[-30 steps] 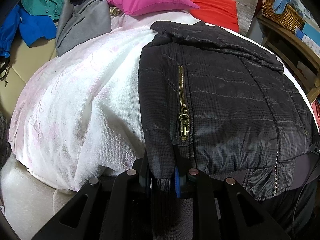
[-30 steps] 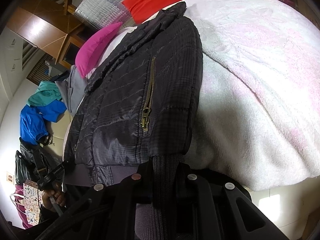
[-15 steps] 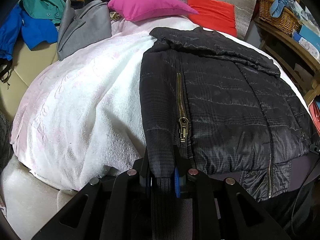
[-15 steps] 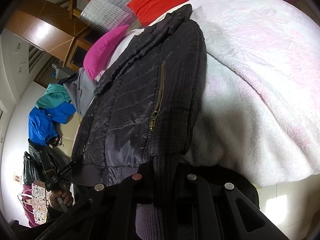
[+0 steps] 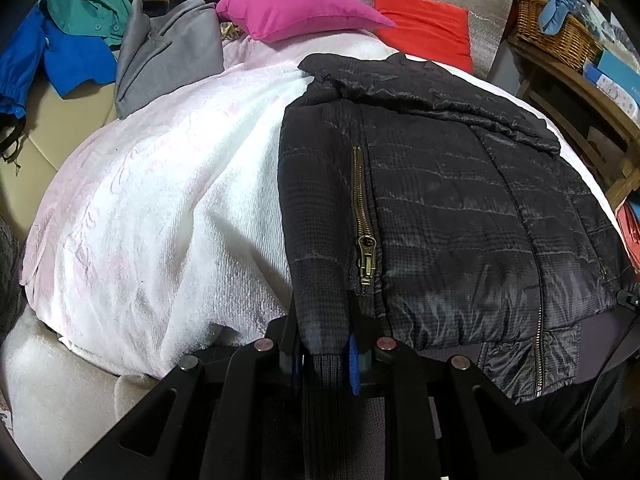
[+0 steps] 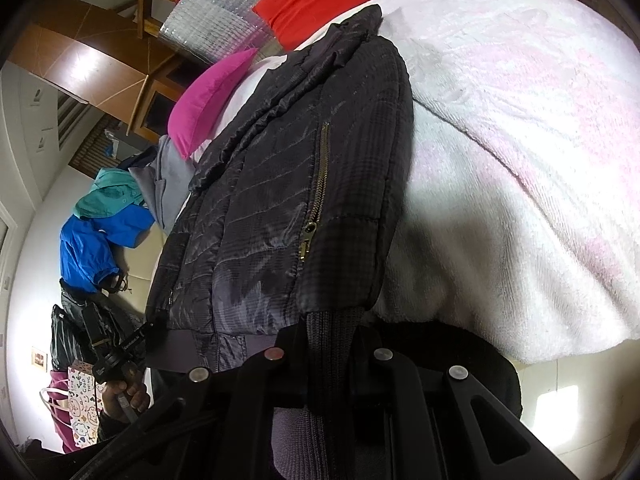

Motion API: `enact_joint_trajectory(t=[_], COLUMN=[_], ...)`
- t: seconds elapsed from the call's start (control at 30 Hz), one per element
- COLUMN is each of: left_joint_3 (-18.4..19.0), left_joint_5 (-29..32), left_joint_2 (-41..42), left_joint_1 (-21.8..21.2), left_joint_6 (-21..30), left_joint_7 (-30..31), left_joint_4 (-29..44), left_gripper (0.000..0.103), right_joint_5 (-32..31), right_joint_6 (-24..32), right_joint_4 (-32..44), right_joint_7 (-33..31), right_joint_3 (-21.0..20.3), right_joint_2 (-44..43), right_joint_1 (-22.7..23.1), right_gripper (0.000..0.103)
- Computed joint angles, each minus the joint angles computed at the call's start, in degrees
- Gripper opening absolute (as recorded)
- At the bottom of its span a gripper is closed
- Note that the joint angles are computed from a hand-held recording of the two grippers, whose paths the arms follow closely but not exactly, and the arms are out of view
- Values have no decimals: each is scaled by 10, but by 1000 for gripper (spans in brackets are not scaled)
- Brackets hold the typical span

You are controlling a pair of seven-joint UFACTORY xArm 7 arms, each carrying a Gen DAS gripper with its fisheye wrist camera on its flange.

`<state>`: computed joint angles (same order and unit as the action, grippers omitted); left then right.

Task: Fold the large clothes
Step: 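Lift the hem with both grippers and fold it toward the collar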

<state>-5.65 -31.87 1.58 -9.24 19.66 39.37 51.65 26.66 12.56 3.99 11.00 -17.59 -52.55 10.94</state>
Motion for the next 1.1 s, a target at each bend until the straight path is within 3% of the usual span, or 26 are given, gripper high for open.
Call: enact_joint_trajectory(t=[0.23, 0.47, 0.83, 1.1], left_joint_3=[-1, 8, 40, 61], left_joint_5=[-6, -56, -118, -155], left_joint_2=[-5, -26, -71, -85], left_joint_1=[-1, -2, -4, 4], left_joint_6=[-5, 11, 75, 121], left_joint_7=[4, 48, 98, 113], left_joint_4=[-5, -13, -5, 26], left_gripper=[19, 19, 19, 19], right_joint_5=[0, 12, 35, 34], right_joint_6=[0, -9, -29, 4], right_joint_4=[-1, -5, -45, -68], right_joint_7=[-1, -18, -28, -20], right_joint_3=[-2, -27, -52, -50], right_joint_2=[-5, -35, -172, -291], right_joint_1=[1, 20, 48, 12], right_gripper=[14, 14, 13, 13])
